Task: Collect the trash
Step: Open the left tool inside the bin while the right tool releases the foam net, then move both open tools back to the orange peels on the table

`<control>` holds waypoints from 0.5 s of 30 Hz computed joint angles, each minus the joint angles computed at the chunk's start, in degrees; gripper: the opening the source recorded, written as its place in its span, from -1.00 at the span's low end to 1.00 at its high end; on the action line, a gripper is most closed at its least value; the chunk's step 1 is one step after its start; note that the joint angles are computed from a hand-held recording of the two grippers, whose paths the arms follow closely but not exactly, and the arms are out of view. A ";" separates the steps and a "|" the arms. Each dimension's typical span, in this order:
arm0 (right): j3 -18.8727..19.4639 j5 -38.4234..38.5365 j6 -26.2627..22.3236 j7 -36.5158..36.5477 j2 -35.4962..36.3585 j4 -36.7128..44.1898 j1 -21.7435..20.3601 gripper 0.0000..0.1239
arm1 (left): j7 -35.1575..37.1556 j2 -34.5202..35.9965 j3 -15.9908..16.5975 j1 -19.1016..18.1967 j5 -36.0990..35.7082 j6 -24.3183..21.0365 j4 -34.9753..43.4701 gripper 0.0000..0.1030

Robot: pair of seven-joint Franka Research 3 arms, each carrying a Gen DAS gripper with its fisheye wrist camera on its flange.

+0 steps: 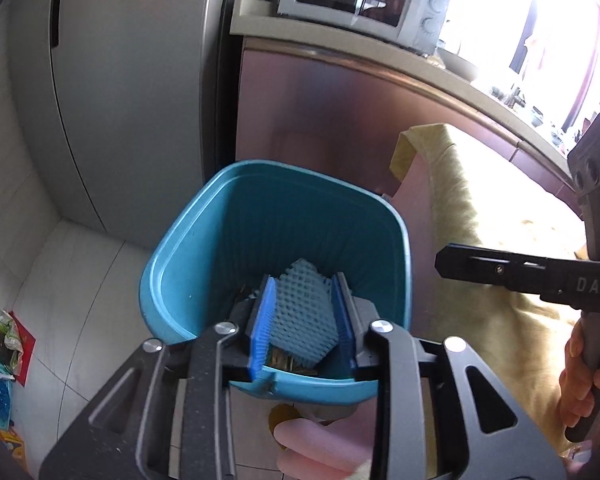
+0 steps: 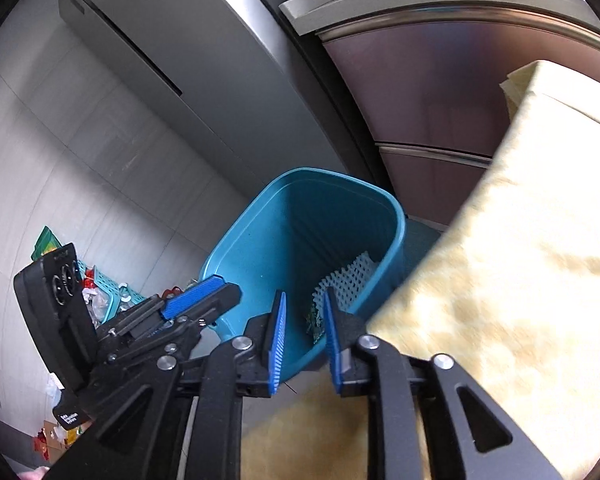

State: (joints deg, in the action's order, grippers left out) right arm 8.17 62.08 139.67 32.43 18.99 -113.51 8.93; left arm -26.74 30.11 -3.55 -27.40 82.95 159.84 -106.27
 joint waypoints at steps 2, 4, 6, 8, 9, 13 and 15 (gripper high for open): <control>-0.06 1.84 -0.31 -2.30 -1.74 -1.78 -0.94 -0.63 | -1.06 -0.89 0.06 -0.94 1.84 -0.69 -0.21 -0.32; -0.41 3.78 -0.68 -4.60 -3.74 -3.48 -1.51 -0.61 | -2.07 -1.72 -0.33 -1.75 4.07 -1.79 -0.17 -0.22; -1.11 6.32 -0.45 -7.74 -6.45 -6.00 -1.96 -0.54 | -2.66 -2.31 -1.07 -2.21 6.12 -2.74 0.11 -0.15; -2.12 9.32 -0.74 -11.56 -9.38 -8.74 -2.43 -0.49 | -3.28 -2.67 -1.92 -2.42 8.11 -2.99 0.60 -0.11; -2.82 10.52 -0.80 -13.18 -10.98 -10.25 -2.57 -0.46 | -3.75 -2.72 -2.35 -2.48 9.19 -2.83 0.98 -0.10; -6.20 14.19 -1.79 -18.38 -15.92 -14.94 -3.44 -0.44 | -3.56 -1.44 -4.00 -2.79 11.77 -1.17 4.04 -0.08; -7.94 15.58 -1.67 -20.51 -19.03 -18.04 -4.10 -0.44 | -2.76 -0.35 -4.53 -3.16 12.54 0.29 5.90 -0.06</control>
State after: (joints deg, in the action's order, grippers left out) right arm 0.23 77.65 138.00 11.92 -0.04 -131.56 4.83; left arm -29.50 29.75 -8.08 -30.56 95.49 160.13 -100.37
